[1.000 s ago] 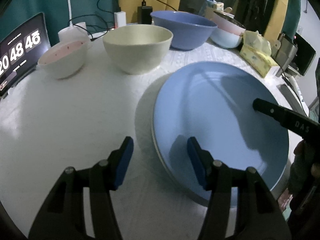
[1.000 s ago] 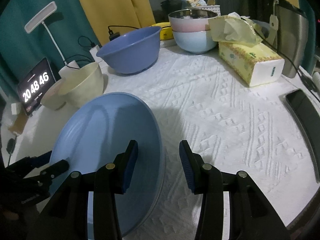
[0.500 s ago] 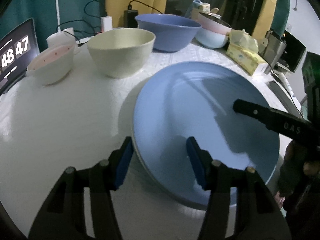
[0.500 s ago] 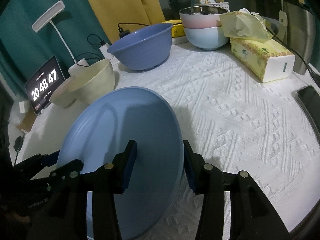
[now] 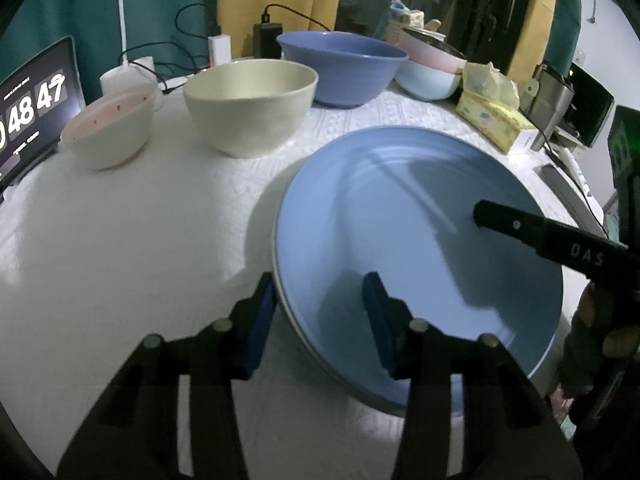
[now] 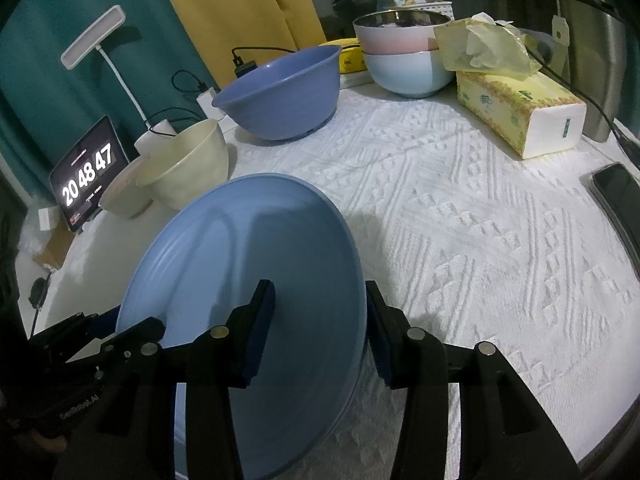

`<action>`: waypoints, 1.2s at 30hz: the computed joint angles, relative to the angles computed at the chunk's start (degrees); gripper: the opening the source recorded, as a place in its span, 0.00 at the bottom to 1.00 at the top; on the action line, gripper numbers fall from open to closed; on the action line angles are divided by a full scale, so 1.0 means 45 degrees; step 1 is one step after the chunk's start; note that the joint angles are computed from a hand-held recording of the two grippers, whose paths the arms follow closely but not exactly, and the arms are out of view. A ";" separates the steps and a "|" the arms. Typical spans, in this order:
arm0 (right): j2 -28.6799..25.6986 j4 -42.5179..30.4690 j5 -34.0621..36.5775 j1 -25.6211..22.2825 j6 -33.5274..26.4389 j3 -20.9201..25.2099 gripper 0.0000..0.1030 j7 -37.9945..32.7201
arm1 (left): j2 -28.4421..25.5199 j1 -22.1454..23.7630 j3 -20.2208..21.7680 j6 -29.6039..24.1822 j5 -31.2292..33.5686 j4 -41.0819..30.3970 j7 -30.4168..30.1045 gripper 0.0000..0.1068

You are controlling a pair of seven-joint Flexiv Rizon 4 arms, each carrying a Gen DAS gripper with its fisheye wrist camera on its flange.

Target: Organize plates and bowls

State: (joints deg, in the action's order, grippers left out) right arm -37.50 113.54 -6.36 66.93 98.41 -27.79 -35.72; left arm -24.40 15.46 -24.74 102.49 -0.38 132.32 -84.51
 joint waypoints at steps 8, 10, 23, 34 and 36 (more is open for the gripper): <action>0.0070 0.0036 -0.0067 0.0387 -0.0101 -0.0380 0.43 0.0065 | 0.0191 0.0098 0.0010 0.0032 -0.0006 0.0184 -0.0095 0.42; 0.0081 0.0031 -0.0089 0.0512 -0.0120 -0.0479 0.43 0.0092 | 0.0258 0.0258 -0.0088 0.0082 0.0029 0.0262 -0.0144 0.42; 0.0001 -0.0475 -0.0605 0.0944 -0.0487 -0.0812 0.42 0.0347 | 0.0688 0.1405 -0.0581 0.0321 0.0562 0.0717 -0.0647 0.42; -0.0124 -0.1321 -0.1724 0.0664 -0.1059 -0.0450 0.42 0.0908 | 0.0901 0.2869 -0.1312 0.0592 0.1042 0.1130 -0.1078 0.42; -0.0158 -0.1528 -0.2031 0.0539 -0.1176 -0.0300 0.42 0.1040 | 0.0923 0.3109 -0.1392 0.0646 0.1157 0.1193 -0.1199 0.42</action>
State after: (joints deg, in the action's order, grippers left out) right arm -38.21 106.66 -15.50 69.36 93.11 -29.14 -31.04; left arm -20.25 29.45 -31.01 105.40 4.83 137.69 -89.90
